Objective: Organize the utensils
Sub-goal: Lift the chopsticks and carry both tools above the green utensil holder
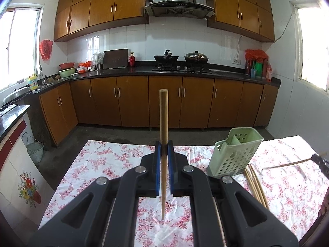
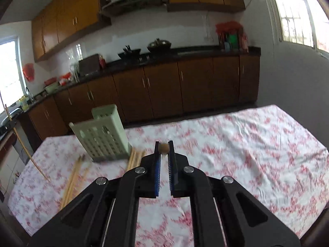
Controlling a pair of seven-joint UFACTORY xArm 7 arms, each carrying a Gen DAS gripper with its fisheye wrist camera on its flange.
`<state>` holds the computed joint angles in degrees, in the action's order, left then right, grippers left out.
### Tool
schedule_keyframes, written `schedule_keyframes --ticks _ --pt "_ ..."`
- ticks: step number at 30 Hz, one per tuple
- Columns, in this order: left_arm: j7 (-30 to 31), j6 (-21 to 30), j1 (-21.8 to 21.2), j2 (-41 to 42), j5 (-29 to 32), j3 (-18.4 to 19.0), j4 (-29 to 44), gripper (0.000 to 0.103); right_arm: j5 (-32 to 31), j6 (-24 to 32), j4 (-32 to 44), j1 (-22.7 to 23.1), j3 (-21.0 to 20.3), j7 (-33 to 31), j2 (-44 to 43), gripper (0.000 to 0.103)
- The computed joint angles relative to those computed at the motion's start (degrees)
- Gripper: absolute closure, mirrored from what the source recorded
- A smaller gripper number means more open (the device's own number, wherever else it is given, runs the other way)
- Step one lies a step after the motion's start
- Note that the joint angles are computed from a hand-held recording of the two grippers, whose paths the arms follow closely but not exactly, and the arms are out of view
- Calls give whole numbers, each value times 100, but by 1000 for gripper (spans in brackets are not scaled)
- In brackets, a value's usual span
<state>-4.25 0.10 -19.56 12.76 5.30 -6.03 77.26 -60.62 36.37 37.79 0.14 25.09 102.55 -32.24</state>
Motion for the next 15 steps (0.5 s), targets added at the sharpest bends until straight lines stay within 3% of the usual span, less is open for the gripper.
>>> schedule_keyframes --ticks 9,15 --pt "228 144 100 232 -391 -362 832 95 -989 -77 986 -306 -10 56 356 95" --pt "545 131 262 706 -1034 -1030 1926 95 -2307 140 1926 -376 85 829 752 95"
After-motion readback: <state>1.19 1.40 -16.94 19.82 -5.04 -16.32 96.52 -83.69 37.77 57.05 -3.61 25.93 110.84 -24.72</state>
